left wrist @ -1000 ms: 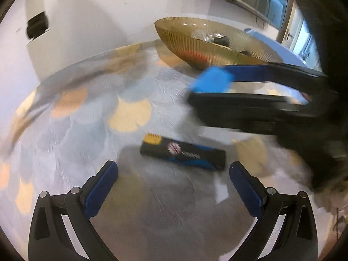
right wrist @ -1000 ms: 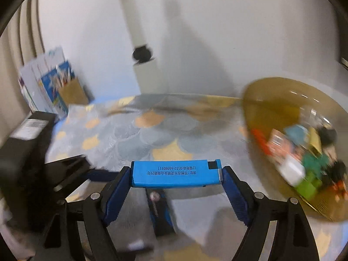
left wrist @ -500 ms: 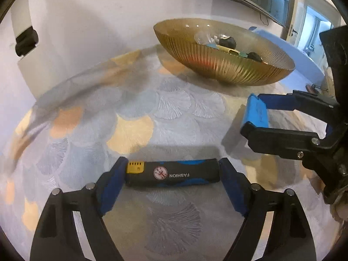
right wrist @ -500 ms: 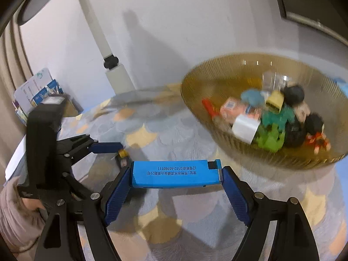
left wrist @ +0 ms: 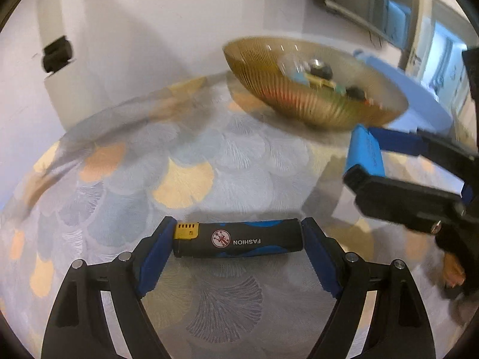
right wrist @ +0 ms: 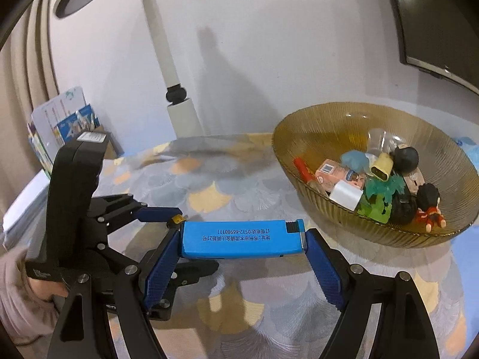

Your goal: Organize rigid objects

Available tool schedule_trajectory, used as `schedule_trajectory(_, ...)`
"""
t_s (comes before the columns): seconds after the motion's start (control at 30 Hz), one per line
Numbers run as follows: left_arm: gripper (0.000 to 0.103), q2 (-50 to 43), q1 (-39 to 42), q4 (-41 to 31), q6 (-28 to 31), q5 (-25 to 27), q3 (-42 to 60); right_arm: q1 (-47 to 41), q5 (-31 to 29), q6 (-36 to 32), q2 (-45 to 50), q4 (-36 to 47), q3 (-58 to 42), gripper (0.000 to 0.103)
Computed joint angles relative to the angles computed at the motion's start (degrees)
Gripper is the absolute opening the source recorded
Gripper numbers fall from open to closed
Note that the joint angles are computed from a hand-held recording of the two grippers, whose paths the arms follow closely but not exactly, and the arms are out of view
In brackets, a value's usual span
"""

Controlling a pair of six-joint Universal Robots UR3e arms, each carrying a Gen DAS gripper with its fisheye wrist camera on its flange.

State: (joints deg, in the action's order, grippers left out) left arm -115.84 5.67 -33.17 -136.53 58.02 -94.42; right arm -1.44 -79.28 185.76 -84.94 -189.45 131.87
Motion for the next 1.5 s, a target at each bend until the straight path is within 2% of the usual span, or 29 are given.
schedule_trajectory(0.1,0.082,2.25,0.13,-0.07,-2.44,-0.99,1.08,-3.43,4.44,1.17,-3.98,1.64,0.75,0.082)
schedule_trajectory(0.2,0.082,3.92,-0.21,-1.07,-6.11,-3.15,4.71,-5.46,4.69,-0.47,-8.83,7.67,-2.25,0.082)
schedule_trajectory(0.4,0.082,-1.10,-4.86,-7.99,-18.83,-4.41,22.17,-12.81,8.36,-2.56,-13.60,20.97,-12.26,0.082)
schedule_trajectory(0.53,0.082,-7.35,-10.74,-11.83,-20.12,-0.45,33.68,-18.86,11.72,-2.71,-12.83,25.67,-17.46,0.082)
schedule_trajectory(0.67,0.083,-14.27,-15.31,-17.42,-20.78,1.73,44.51,-22.12,9.24,-2.61,-9.57,28.53,-22.28,0.082)
schedule_trajectory(0.7,0.089,-15.32,-16.37,-18.91,-20.89,3.70,46.34,-22.84,8.84,-2.23,-8.52,28.54,-22.93,0.082)
schedule_trajectory(0.73,0.099,-17.12,-17.35,-22.38,-20.84,5.30,49.69,-23.63,9.08,-2.08,-7.78,29.13,-23.50,0.084)
schedule_trajectory(0.77,0.102,-18.69,-17.40,-26.87,-20.18,4.69,52.43,-24.74,10.21,-2.21,-6.67,31.13,-24.39,0.100)
schedule_trajectory(0.8,0.102,-19.05,-16.80,-29.22,-19.68,2.44,52.81,-25.29,11.08,-2.70,-5.79,34.10,-25.76,0.103)
schedule_trajectory(0.83,0.102,-18.32,-15.87,-29.46,-20.21,0.28,50.97,-25.93,12.22,-3.35,-5.52,35.47,-25.77,0.103)
schedule_trajectory(0.87,0.102,-17.91,-15.48,-28.78,-21.25,0.22,49.96,-26.61,12.73,-3.88,-5.93,34.79,-24.57,0.103)
schedule_trajectory(0.97,0.102,-13.57,-13.84,-24.19,-24.02,2.85,43.82,-26.97,11.46,-3.84,-9.07,31.55,-20.58,0.103)
schedule_trajectory(1.13,0.102,-4.20,-7.93,-22.51,-24.44,1.75,35.67,-25.98,10.35,-3.30,-14.65,39.14,-23.15,0.103)
schedule_trajectory(1.23,0.102,4.21,-1.46,-24.14,-21.44,0.54,28.63,-20.94,7.12,-3.04,-17.97,43.03,-25.78,0.103)
schedule_trajectory(1.4,0.102,19.72,11.29,-25.69,-14.84,-1.56,13.61,-3.35,-5.20,0.69,-16.50,45.16,-31.65,0.103)
schedule_trajectory(1.47,0.102,24.61,17.39,-30.65,-9.70,-4.41,9.39,3.86,-9.35,3.78,-14.45,44.66,-32.75,0.103)
schedule_trajectory(1.5,0.102,26.73,21.17,-35.73,-5.89,-6.70,7.64,6.79,-11.20,5.06,-13.18,44.75,-33.16,0.103)
